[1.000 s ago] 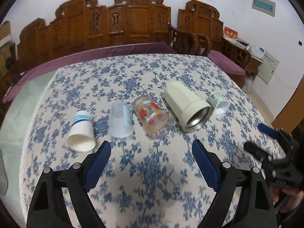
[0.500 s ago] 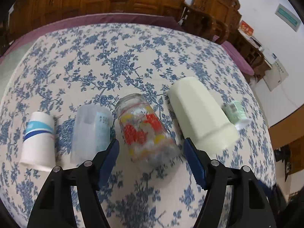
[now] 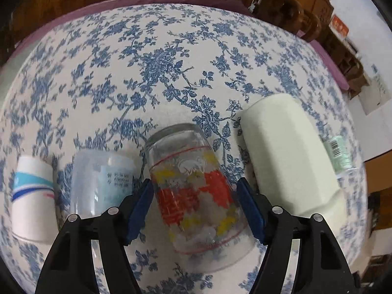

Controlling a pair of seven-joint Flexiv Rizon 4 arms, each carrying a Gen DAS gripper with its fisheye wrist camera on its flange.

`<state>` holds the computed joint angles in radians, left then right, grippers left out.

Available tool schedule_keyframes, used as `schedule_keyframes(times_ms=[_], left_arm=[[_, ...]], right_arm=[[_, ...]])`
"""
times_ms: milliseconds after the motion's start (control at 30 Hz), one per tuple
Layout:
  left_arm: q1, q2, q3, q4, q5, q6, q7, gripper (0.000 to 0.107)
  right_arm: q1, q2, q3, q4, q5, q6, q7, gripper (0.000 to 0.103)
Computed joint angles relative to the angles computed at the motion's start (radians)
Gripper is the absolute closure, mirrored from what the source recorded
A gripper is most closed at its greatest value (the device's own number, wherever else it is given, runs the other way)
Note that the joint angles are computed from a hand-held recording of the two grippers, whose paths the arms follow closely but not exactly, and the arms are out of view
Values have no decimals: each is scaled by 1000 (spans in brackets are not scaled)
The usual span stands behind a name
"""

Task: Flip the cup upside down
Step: 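Move the right tool toward the red-printed glass jar and close around it, then lift the glass jar with the right tool and rotate it upright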

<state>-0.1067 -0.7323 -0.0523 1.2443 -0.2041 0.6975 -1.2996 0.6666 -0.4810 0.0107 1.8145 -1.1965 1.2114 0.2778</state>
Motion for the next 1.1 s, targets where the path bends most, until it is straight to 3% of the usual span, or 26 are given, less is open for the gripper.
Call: schedule_keyframes(times_ms=[133,200,367,800,1100], left_arm=[[-24,-22,24,-47,50,-30,-12,40],[-28,-24,29,-55,66,-31,-13,46],[-20,15,19,-5,80,-11,39,51],[44,345,-50,510,-101,253,302,51],[23,447,-61,723,-235,340,422,51]], right_arm=[[0,5,1,4,-3,-3,8,19],[0,10,2,8,-5,-11,12,19],[-3,24,10,17,-9,-29,22,19],[-7,86,51,64,-57,-123,75,19],[-15,130,95,109,-74,-193,108,19]])
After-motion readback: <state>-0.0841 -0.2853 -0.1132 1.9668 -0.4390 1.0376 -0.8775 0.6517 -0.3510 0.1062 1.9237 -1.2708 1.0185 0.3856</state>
